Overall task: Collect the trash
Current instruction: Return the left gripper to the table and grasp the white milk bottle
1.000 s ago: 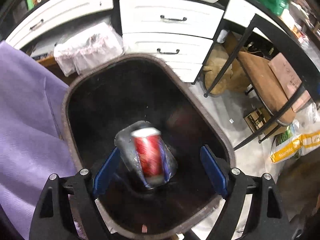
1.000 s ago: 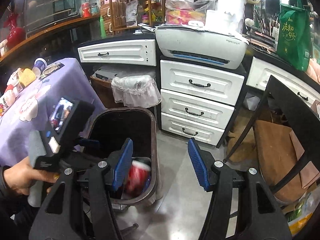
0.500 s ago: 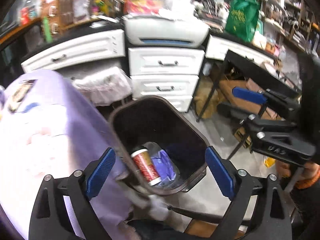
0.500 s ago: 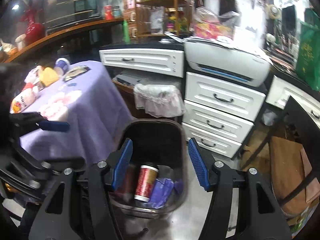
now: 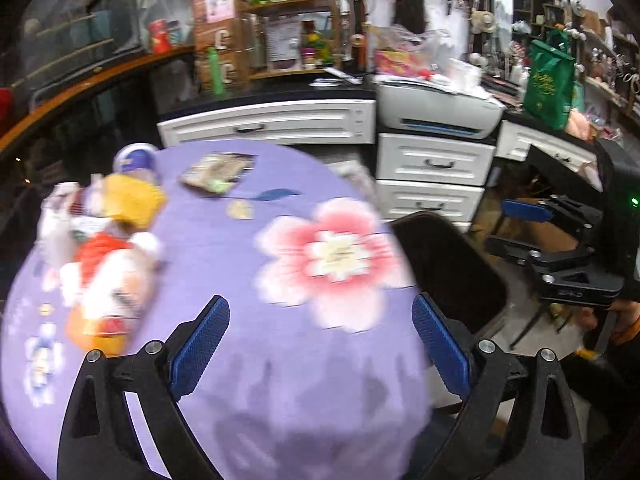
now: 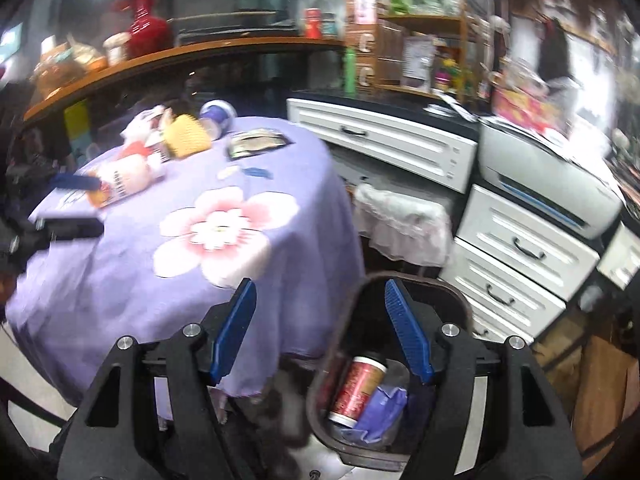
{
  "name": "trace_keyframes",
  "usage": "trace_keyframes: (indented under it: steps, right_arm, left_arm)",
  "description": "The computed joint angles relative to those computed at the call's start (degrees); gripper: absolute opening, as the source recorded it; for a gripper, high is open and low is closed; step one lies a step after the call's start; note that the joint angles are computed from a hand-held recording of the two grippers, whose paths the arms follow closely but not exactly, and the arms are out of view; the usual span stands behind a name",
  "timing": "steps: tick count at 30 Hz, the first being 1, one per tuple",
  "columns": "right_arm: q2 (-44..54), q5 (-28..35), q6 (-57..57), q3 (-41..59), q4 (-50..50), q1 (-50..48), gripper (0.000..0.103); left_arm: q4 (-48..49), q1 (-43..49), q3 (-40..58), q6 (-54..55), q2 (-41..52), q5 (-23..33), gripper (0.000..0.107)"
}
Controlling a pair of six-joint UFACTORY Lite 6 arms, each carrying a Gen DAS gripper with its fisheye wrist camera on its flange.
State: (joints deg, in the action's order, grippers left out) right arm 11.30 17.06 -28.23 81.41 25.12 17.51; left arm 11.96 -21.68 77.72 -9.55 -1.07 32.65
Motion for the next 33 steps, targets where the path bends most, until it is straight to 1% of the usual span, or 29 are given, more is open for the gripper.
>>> trace_keyframes:
  steps: [3, 5, 7, 9, 10, 14, 18, 21, 24, 27, 30, 31, 33]
  right_arm:
    - [1.8, 0.7, 4.3, 2.6, -4.7, 3.3, 0.067]
    - [3.0, 1.3, 6.9, 4.2, -7.6, 5.1, 0.067]
    - [3.8, 1.5, 9.6, 5.1, -10.5, 6.5, 0.067]
    - [4.7, 2.2, 9.7, 6.3, -10.9, 6.9, 0.067]
    - [5.2, 2.5, 10.4, 7.0, -11.7, 7.2, 0.067]
    - [7.1, 3.7, 13.3, 9.2, -14.4, 8.2, 0.067]
    - [9.3, 5.5, 14.7, 12.0, -15.3, 8.6, 0.067]
    - [11.4, 6.8, 14.8, 15.1, -15.0, 8.7, 0.067]
    - [14.0, 7.9, 15.9, 18.8, -15.9, 9.4, 0.067]
    - [17.0, 9.6, 16.4, 23.2, -16.3, 10.2, 0.067]
    - [19.9, 11.4, 16.8, 28.2, -16.8, 11.3, 0.067]
    - [21.0, 12.2, 16.9, 30.1, -16.8, 11.6, 0.067]
    - [22.8, 13.4, 16.6, 33.3, -16.5, 12.1, 0.067]
  left_arm:
    - [-6.0, 7.3, 1.6, 12.0, -1.3, 2.5, 0.091]
    - [-9.0, 12.2, 4.6, 19.9, 0.0, 4.6, 0.091]
    - [-12.9, 16.7, 10.2, 26.5, 4.4, 8.3, 0.091]
    - [-15.4, 20.0, 15.4, 30.5, 8.6, 11.6, 0.091]
    - [-16.2, 22.2, 18.5, 32.5, 11.4, 13.2, 0.089]
    - [-16.4, 25.8, 28.8, 35.8, 20.9, 17.9, 0.085]
    - [-15.9, 27.0, 37.5, 36.7, 28.9, 22.3, 0.078]
    - [-15.1, 27.1, 41.2, 36.7, 32.3, 23.6, 0.076]
    - [-15.6, 27.6, 47.5, 37.8, 37.0, 26.8, 0.07]
    - [-13.8, 26.7, 51.7, 37.8, 40.7, 28.5, 0.07]
    - [-12.6, 26.1, 58.8, 37.2, 46.2, 31.8, 0.07]
    - [-12.4, 25.9, 60.7, 37.0, 47.7, 32.5, 0.067]
    - [-11.6, 25.5, 60.7, 36.5, 48.1, 32.2, 0.062]
